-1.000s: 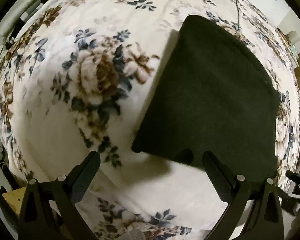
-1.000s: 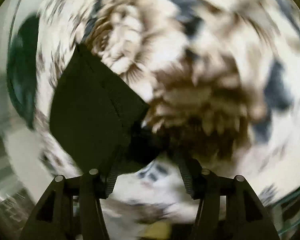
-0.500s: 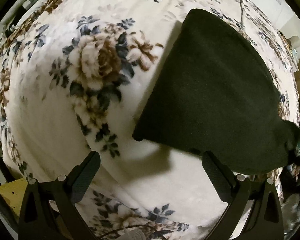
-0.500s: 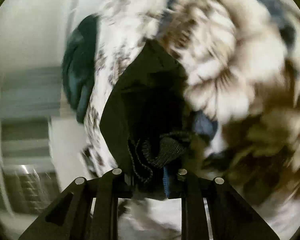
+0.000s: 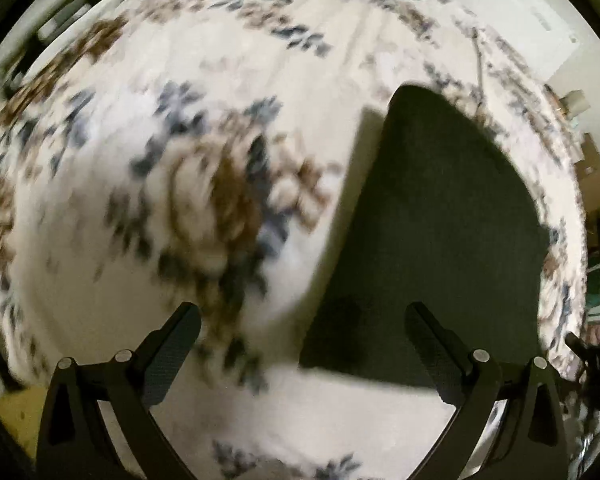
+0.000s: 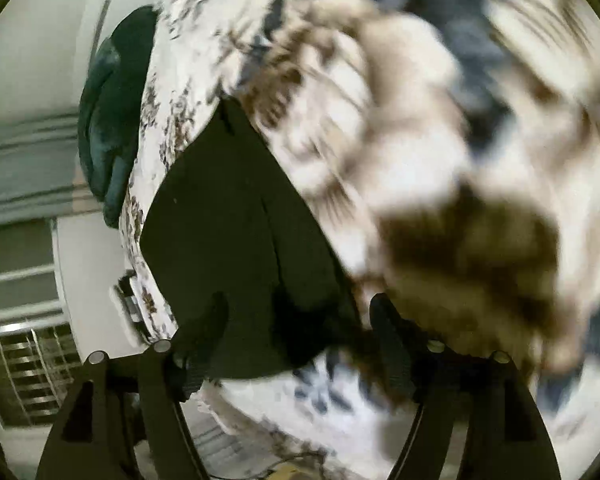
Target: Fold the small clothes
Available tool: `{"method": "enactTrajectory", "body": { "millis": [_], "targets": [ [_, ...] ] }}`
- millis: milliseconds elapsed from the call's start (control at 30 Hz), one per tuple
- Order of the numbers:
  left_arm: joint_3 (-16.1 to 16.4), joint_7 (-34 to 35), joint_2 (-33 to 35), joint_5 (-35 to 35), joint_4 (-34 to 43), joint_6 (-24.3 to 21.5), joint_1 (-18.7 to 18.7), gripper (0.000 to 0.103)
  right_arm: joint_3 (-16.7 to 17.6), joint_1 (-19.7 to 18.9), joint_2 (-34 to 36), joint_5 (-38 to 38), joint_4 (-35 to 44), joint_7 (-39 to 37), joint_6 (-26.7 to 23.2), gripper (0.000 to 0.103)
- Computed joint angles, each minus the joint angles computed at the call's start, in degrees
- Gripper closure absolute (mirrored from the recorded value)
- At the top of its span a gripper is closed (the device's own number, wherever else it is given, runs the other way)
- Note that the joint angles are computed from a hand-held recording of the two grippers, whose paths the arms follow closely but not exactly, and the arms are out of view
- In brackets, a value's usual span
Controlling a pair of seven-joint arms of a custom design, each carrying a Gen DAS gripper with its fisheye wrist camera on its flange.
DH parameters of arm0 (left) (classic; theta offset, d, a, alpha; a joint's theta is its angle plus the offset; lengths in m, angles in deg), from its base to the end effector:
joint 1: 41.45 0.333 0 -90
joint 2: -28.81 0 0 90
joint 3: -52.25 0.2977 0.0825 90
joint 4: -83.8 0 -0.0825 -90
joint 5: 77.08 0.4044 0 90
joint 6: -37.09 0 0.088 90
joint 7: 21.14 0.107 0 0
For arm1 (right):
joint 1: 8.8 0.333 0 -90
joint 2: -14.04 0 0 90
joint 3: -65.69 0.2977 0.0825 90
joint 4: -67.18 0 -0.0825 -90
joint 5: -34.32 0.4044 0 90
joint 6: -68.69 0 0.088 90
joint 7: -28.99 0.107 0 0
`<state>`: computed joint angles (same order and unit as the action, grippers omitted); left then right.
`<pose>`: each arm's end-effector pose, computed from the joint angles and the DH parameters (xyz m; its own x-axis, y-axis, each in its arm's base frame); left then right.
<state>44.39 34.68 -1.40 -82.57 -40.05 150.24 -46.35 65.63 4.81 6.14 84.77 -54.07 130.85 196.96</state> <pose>0.4356 -0.1163 0.6143 0.3584 -0.9102 0.2076 -0.8774 -0.4044 -0.2581 0.5407 0.1537 0.4838 -0.3430 -0.6226 -0.7033 -0.9136 0.3952 0.0958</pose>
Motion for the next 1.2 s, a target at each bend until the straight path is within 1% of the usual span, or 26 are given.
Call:
{"method": "enactTrajectory", "body": {
  "millis": [33, 67, 133, 233, 267, 300, 333, 367, 400, 433, 467, 500, 533, 600, 667, 733, 800, 900, 967, 1033, 1067, 1133, 1200],
  "targets": [
    [0.6, 1.6, 1.6, -0.1, 1.0, 0.6, -0.1, 0.000, -0.4, -0.2, 3.0, -0.6, 3.1, -1.3, -1.1, 0.028],
    [0.9, 2.8, 3.2, -0.1, 2.1, 0.7, -0.1, 0.000, -0.4, -0.8, 6.2, -2.9, 6.6, -1.3, -2.3, 0.028],
    [1.2, 5.3, 6.5, -0.3, 4.4, 2.4, 0.0, 0.000, 0.4, -1.5, 13.1, -7.1, 15.6, -0.9, -5.4, 0.028],
    [1.0, 8.6, 10.1, 0.3, 6.9, 4.5, 0.2, 0.000, 2.4, -2.2, 17.9, -11.1, 24.0, -3.3, -6.6, 0.028],
    [0.9, 9.8, 11.4, 0.5, 7.7, 5.3, 0.2, 0.000, 3.1, -2.2, 19.5, -12.4, 26.8, -3.2, -7.7, 0.028],
    [1.0, 11.1, 12.4, 0.2, 8.2, 5.9, 0.1, 0.000, 3.5, -1.7, 21.7, -15.6, 30.4, -1.6, -9.5, 0.028],
    [1.4, 12.8, 13.8, -0.9, 8.8, 6.3, -0.1, 0.000, 3.9, -1.2, 24.6, -18.9, 34.6, 0.3, -10.9, 0.028],
    [1.8, 14.1, 14.8, -2.6, 9.0, 6.6, -0.2, 0.000, 4.0, -0.9, 26.3, -20.4, 36.7, 0.8, -12.5, 0.028],
    [2.5, 16.0, 15.8, -5.7, 8.9, 7.3, -0.4, 0.000, 4.5, -1.1, 29.2, -22.8, 39.8, 2.4, -15.0, 0.028],
    [3.0, 17.3, 16.1, -8.5, 8.6, 7.7, -0.4, 0.000, 4.5, -1.4, 30.5, -22.8, 40.9, 2.8, -16.5, 0.028],
    [3.6, 18.9, 16.6, -11.8, 8.2, 8.2, -0.5, 0.000, 4.9, -2.3, 30.9, -21.6, 40.1, 2.5, -16.8, 0.028],
    [4.3, 20.9, 17.2, -15.6, 7.8, 8.7, -0.6, 0.000, 5.5, -3.3, 30.7, -19.5, 38.5, 1.2, -16.0, 0.026],
    [4.5, 22.1, 17.3, -17.9, 7.4, 8.9, -0.5, 0.000, 6.1, -4.3, 30.6, -17.4, 37.5, -0.6, -15.6, 0.024],
    [4.5, 24.3, 17.5, -20.7, 6.9, 9.7, -0.2, 0.000, 6.7, -6.0, 30.4, -14.1, 36.9, -3.2, -16.1, 0.024],
    [4.2, 26.6, 17.9, -21.7, 7.1, 10.0, 0.1, 0.000, 7.0, -6.9, 31.0, -11.7, 37.0, -4.5, -16.8, 0.026],
    [4.1, 27.5, 17.9, -22.8, 7.0, 10.0, 0.5, 0.000, 7.0, -8.3, 29.1, -7.8, 33.7, -5.6, -16.0, 0.026],
    [4.2, 28.3, 17.8, -24.1, 6.7, 10.2, 0.8, 0.000, 6.7, -8.9, 28.3, -6.2, 32.5, -6.7, -16.9, 0.028],
    [4.2, 28.8, 18.0, -25.4, 6.5, 10.6, 1.1, 0.000, 6.6, -9.6, 28.4, -3.4, 31.8, -8.2, -18.2, 0.026],
    [4.1, 29.4, 18.0, -25.9, 6.4, 11.0, 1.1, 0.000, 6.8, -10.9, 27.3, 0.7, 29.1, -11.0, -19.9, 0.025],
    [4.1, 30.2, 18.4, -26.9, 6.5, 11.6, 1.1, 0.000, 7.2, -11.1, 28.0, 3.6, 29.1, -13.6, -22.2, 0.025],
    [4.2, 30.6, 18.6, -27.6, 6.5, 11.8, 1.1, 0.000, 7.6, -10.9, 29.4, 4.7, 30.6, -14.4, -23.2, 0.025],
    [4.2, 31.5, 19.0, -28.8, 6.7, 12.4, 1.0, 0.000, 8.3, -10.8, 31.4, 7.4, 32.3, -15.7, -24.4, 0.024],
    [4.0, 32.2, 19.6, -29.7, 7.1, 12.9, 1.0, 0.000, 8.8, -10.9, 32.0, 9.8, 32.2, -16.6, -25.0, 0.024]
  ]
}}
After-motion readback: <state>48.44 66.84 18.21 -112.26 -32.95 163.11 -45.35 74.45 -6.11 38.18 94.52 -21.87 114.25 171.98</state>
